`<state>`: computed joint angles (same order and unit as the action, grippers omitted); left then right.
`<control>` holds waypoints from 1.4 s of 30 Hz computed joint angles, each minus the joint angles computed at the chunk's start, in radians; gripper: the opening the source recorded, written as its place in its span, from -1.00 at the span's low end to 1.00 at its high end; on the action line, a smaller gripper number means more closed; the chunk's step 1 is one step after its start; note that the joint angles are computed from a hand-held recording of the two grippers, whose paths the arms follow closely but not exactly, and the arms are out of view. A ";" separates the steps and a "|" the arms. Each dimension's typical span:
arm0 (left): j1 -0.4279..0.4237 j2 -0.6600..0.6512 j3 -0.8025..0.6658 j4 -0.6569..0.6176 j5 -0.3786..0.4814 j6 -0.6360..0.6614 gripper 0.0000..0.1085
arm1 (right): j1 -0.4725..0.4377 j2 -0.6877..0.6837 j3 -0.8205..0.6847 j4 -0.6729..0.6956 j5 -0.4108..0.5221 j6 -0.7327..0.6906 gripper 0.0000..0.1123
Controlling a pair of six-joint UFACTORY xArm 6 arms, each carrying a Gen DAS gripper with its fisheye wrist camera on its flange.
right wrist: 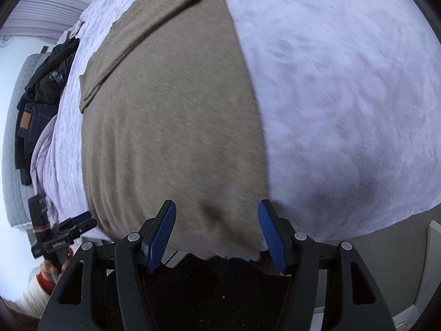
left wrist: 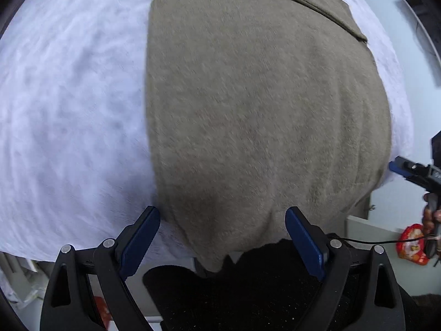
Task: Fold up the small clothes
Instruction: 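Move both grippers to the sweater hem and close them on it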
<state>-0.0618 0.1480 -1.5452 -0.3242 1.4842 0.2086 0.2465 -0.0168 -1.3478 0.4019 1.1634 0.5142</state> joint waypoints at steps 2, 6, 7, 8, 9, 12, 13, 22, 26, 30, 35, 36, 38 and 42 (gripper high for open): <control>0.010 -0.004 0.031 -0.045 -0.010 0.010 0.71 | -0.025 -0.037 0.077 0.081 -0.017 -0.092 0.17; 0.036 -0.014 0.084 -0.099 -0.046 0.038 0.71 | -0.056 -0.059 0.175 0.241 -0.021 -0.250 0.17; 0.045 -0.013 0.084 -0.110 -0.043 0.045 0.71 | -0.059 -0.059 0.191 0.281 -0.025 -0.285 0.17; 0.045 -0.009 0.082 -0.122 -0.045 0.046 0.71 | -0.062 -0.056 0.204 0.314 -0.029 -0.319 0.17; 0.048 -0.006 0.078 -0.130 -0.044 0.053 0.71 | -0.062 -0.053 0.214 0.336 -0.033 -0.349 0.17; 0.055 0.002 0.075 -0.147 -0.049 0.073 0.71 | -0.058 -0.045 0.243 0.396 -0.044 -0.416 0.20; 0.055 -0.018 0.098 -0.161 -0.050 0.073 0.71 | -0.057 -0.040 0.248 0.421 -0.043 -0.440 0.20; 0.022 -0.066 0.168 -0.177 -0.076 0.079 0.71 | -0.017 0.012 0.227 0.594 -0.074 -0.568 0.20; 0.000 -0.080 0.177 -0.147 -0.110 0.037 0.55 | -0.008 0.011 0.263 0.671 -0.123 -0.575 0.20; -0.012 -0.057 0.152 -0.143 -0.109 -0.015 -0.53 | 0.004 -0.016 0.304 0.738 -0.178 -0.525 -0.75; 0.037 -0.035 0.104 -0.240 -0.043 -0.003 -0.68 | 0.027 -0.062 0.331 0.877 -0.232 -0.572 -0.76; 0.050 -0.028 0.089 -0.264 -0.028 -0.006 -0.68 | 0.028 -0.066 0.331 0.913 -0.238 -0.588 -0.76; 0.073 -0.013 0.053 -0.305 -0.007 -0.010 -0.68 | 0.031 -0.067 0.324 0.990 -0.260 -0.620 -0.76; 0.116 0.032 -0.038 -0.390 0.023 -0.019 -0.68 | 0.037 -0.050 0.280 1.103 -0.306 -0.668 -0.76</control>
